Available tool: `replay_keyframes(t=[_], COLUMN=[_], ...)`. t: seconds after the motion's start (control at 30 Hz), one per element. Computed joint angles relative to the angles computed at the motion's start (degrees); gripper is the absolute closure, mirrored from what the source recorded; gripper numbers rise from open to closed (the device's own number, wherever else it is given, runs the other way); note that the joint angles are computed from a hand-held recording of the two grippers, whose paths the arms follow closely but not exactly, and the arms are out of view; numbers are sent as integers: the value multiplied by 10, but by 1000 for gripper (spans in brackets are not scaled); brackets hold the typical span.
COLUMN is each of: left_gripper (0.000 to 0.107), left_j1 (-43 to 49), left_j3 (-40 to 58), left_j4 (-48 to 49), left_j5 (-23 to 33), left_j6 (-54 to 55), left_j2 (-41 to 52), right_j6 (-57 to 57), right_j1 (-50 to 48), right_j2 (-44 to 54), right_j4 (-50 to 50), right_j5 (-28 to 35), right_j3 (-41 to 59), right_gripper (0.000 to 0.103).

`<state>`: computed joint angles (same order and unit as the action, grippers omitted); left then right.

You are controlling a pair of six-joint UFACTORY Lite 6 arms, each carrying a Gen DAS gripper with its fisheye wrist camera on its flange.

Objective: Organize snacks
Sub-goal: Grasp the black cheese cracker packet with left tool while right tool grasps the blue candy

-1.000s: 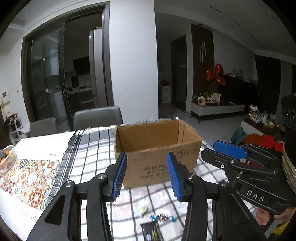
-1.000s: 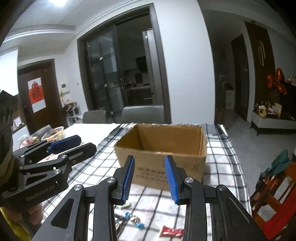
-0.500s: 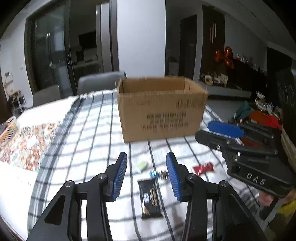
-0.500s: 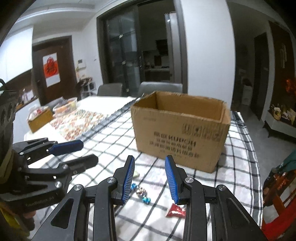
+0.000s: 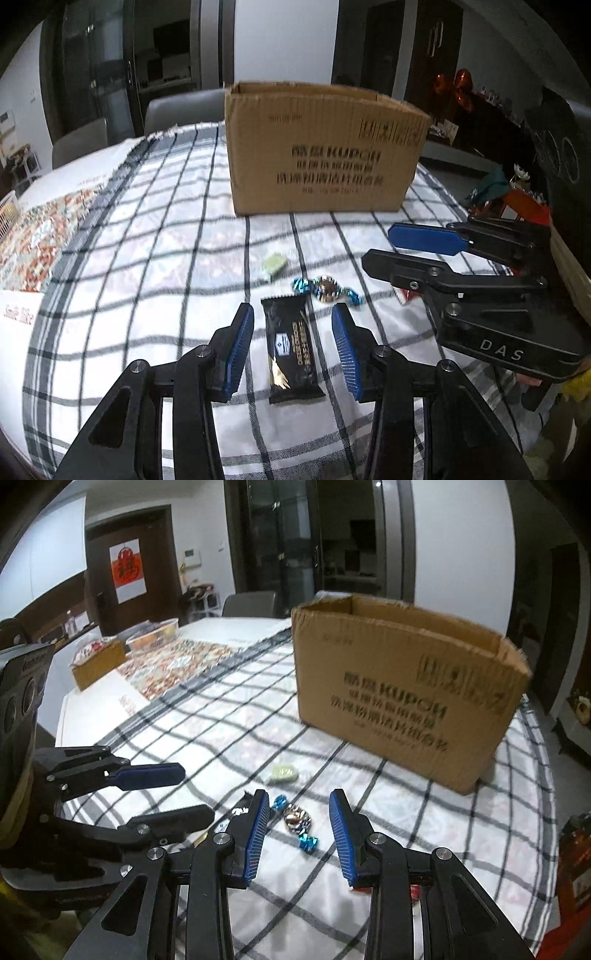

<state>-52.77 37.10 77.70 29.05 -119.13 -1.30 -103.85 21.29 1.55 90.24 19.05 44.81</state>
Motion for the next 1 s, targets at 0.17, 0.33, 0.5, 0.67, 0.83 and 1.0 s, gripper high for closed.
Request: replay_keyframes(t=[0.17,0.33,0.5,0.67,0.83,1.0], left_gripper=[65,66,66,67,70,74], left_j1=[28,44,62,73,80,86], left_j3=[2,8,19,26,35,36], left_j4=[34,85,117,141,155,177], left_j5=[-45,-75,-91,-104,-103,-103], left_j6=[-30,-83,-110,-130,-143,-162], left_j2=[31,67,93,113,132,142], right_j6=[7,14,15,16,12,19], right_j1=[10,12,15,18,20,24], right_j2=[55,101,139,171,190,209], right_j4=[-23,-30,-38,-39,-38,-39], right_j5=[-4,1,1,-3,-5,-1], right_j3=[30,61,85,103,113,126], right_gripper=[68,68,68,69,73,76])
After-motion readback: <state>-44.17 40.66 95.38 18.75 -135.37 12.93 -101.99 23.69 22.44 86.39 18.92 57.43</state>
